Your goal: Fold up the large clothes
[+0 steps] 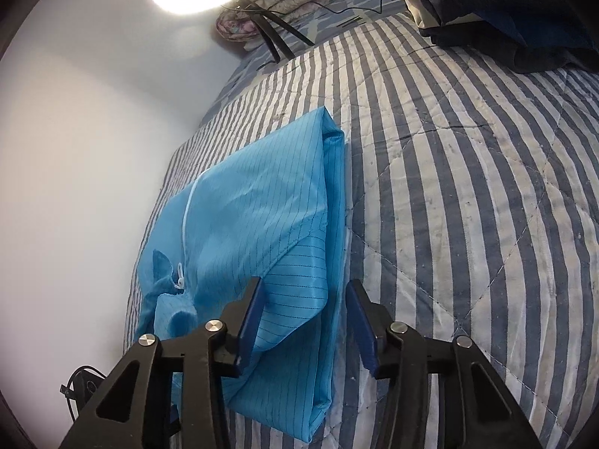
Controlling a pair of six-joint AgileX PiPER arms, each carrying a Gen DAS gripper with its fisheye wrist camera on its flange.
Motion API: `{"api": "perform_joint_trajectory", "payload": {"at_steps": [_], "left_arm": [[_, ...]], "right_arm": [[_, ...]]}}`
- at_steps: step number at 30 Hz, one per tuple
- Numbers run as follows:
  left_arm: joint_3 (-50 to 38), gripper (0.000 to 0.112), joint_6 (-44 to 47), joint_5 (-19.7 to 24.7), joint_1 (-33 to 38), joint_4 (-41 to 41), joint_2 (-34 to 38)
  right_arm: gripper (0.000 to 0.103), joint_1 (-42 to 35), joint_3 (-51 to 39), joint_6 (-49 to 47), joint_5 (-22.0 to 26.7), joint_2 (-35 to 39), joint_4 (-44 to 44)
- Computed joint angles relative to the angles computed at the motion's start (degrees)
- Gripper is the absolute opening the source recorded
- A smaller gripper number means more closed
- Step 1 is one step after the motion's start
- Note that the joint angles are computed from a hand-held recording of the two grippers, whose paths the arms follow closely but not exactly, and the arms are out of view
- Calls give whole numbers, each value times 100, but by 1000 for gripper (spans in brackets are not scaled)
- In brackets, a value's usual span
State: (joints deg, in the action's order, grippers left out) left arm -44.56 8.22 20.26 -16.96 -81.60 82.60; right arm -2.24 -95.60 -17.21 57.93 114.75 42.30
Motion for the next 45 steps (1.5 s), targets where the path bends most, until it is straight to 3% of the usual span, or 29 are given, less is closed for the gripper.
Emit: {"api": "perform_joint_trajectory", "payload": {"at_steps": [1, 2, 5, 7, 12, 15, 18, 20, 21, 23, 26, 29, 34, 38, 41, 45], "left_arm": [[-24, 15, -8, 26, 14, 61, 16], [-102, 2, -135, 96, 35, 236, 75], [-126, 0, -121, 62, -16, 300, 27], [-31, 0, -373, -52, -103, 606, -181], [39, 0, -1340, -158, -189, 1831, -438], [80, 0, -1400, -153, -291, 1850, -166], [79, 0, -1765, -271, -417, 2381, -165], [-9, 0, -2138, -129, -372, 2797, -213], [-49, 0, -2249, -45, -340, 2942, -265], [-172, 0, -2540, 229, -291, 3439, -407], [-359, 1, -2825, 574, -336, 4091, -670], [-465, 1, -2992, 903, -275, 4503, -1009], [-1020, 1, -3178, 1931, 318, 5305, -1380], [-1616, 1, -3060, 2606, 908, 5845, -1241], [-1869, 1, -2784, 2784, 1248, 5819, -1069], [-1931, 8, -2359, 2692, 1393, 5383, -903]], "right_arm": [[41, -2, -21, -1, 7, 20, 14], [39, -2, -58, -1, 20, 47, 24], [26, 45, -226, 56, 101, 110, -5], [9, 85, -321, 69, 138, 102, -82], [0, 203, -607, 32, 201, 70, -507], [0, 391, -627, 260, 34, 104, -1044], [0, 571, -604, 368, -44, 123, -1572], [13, 688, -582, 541, -130, 56, -1985], [28, 757, -540, 803, -208, -27, -2311], [30, 822, -177, 965, -586, -392, -2684], [30, 824, 405, 302, -1041, -957, -2089], [30, 872, 650, -564, -926, -1163, -1254], [29, 1353, 1091, -810, -825, -1194, -1693], [27, 1508, 1718, -795, -886, -1411, -2141], [27, 1496, 1863, -698, -717, -1760, -2207], [34, 1571, 2056, -1049, -654, -2372, -1873]]}}
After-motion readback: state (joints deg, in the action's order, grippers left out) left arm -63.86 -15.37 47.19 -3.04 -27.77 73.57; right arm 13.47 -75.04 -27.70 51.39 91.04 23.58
